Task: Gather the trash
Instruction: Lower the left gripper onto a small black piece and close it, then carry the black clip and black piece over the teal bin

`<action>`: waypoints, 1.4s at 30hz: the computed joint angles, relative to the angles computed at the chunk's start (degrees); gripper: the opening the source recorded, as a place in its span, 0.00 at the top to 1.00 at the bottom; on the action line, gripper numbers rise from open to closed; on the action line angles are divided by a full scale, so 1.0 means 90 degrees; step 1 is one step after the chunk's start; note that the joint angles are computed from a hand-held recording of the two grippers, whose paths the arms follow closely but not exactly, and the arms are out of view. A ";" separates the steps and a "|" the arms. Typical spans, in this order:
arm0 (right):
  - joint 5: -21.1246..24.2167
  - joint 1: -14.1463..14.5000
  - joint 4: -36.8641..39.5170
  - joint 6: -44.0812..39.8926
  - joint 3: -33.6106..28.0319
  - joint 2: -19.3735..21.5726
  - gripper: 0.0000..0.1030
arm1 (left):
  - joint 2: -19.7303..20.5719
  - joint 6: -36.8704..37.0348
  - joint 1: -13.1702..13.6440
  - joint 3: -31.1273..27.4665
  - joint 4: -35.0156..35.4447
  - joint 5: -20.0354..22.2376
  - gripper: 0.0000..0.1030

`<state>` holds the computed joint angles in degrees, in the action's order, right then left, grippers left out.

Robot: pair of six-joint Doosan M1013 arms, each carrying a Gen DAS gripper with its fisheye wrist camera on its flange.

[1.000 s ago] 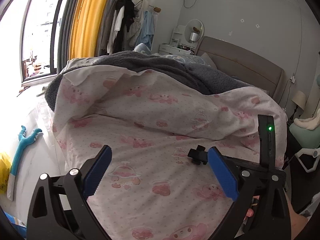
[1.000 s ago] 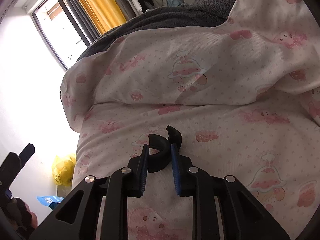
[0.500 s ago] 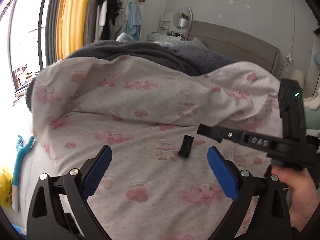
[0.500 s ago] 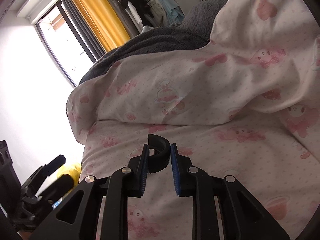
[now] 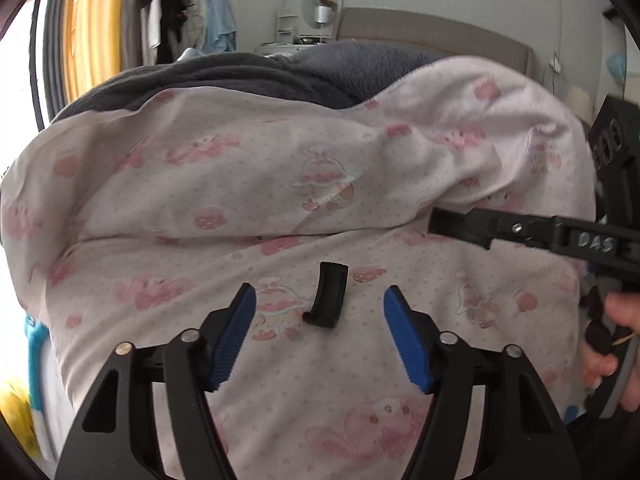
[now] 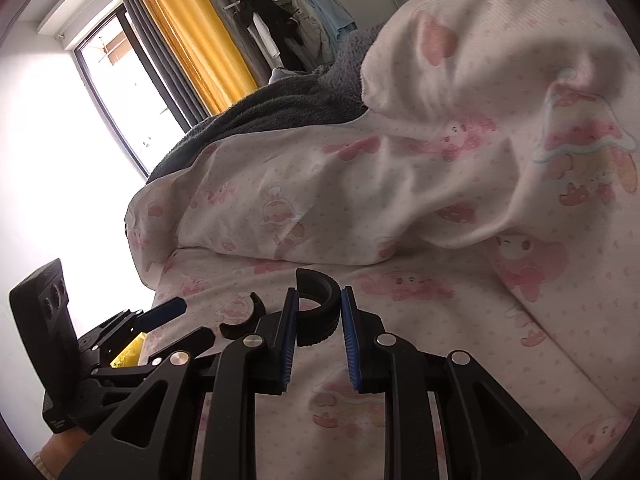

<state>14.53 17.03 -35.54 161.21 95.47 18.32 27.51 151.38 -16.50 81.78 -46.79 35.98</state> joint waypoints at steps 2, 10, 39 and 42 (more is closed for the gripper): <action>-0.0063 -0.0034 0.0113 -0.0132 0.0042 -0.0020 0.79 | 0.0082 -0.0088 -0.0026 -0.0105 0.0094 0.0115 0.39; -0.0184 -0.0132 0.0473 -0.0664 0.0197 -0.0130 0.79 | 0.0292 -0.0593 -0.0147 -0.0357 0.0489 0.0124 0.48; 0.0076 0.0005 0.1171 -0.1727 0.0157 -0.0219 0.79 | 0.0274 -0.1239 0.0022 -0.0313 0.0417 0.0350 0.80; 0.0177 0.0104 0.1249 -0.1738 0.0157 -0.0239 0.79 | 0.0154 -0.1316 0.0119 -0.0139 0.0375 0.0272 0.83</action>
<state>16.13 17.97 -24.30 145.57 96.88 16.16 28.89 139.54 -15.43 80.52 -43.42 38.42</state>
